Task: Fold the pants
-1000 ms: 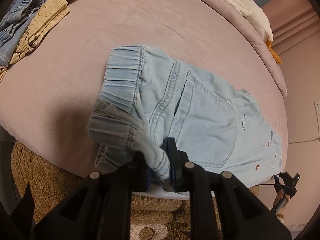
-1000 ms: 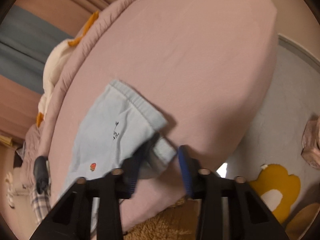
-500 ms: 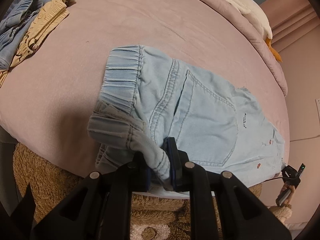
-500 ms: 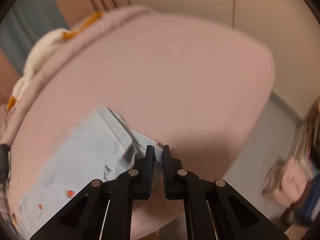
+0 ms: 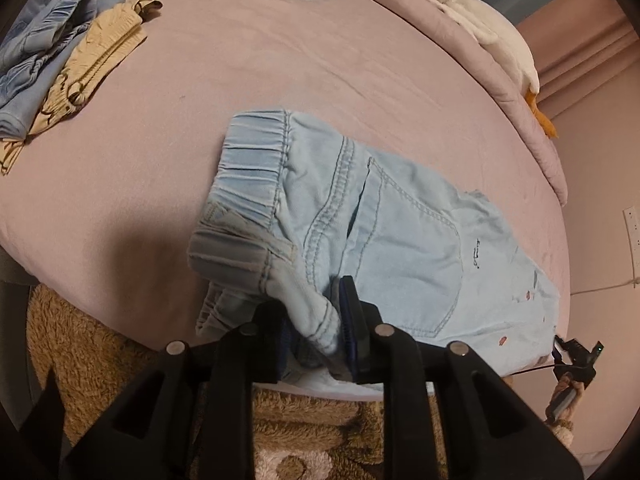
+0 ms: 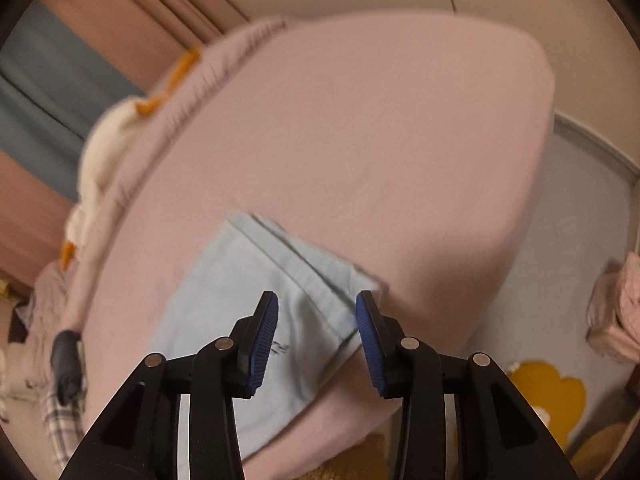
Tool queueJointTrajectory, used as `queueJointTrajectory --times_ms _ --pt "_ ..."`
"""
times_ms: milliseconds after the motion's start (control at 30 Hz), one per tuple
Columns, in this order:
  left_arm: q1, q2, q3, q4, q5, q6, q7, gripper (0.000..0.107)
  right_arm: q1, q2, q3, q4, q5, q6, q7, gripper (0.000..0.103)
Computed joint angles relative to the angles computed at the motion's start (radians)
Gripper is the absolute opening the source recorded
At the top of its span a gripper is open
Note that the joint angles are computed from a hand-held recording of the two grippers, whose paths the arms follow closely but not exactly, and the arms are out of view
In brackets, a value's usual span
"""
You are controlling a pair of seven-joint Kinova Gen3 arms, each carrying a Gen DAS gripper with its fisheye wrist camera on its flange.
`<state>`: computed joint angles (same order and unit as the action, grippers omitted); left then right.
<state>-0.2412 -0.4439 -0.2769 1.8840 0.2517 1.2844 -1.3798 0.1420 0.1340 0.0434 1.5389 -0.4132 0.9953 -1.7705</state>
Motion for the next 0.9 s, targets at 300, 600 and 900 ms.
queueJointTrajectory --times_ms 300,600,900 --pt "0.010 -0.029 0.036 0.020 -0.027 0.015 0.047 0.015 -0.087 -0.065 -0.018 -0.020 0.249 -0.098 -0.132 0.005" --pt "0.050 -0.019 -0.058 -0.014 -0.002 0.094 -0.026 0.025 -0.208 0.055 -0.024 -0.134 0.480 0.078 -0.270 0.015" --pt "-0.024 0.023 -0.032 -0.156 -0.058 0.077 -0.062 0.080 -0.262 0.098 -0.325 -0.411 0.276 0.217 0.027 0.054"
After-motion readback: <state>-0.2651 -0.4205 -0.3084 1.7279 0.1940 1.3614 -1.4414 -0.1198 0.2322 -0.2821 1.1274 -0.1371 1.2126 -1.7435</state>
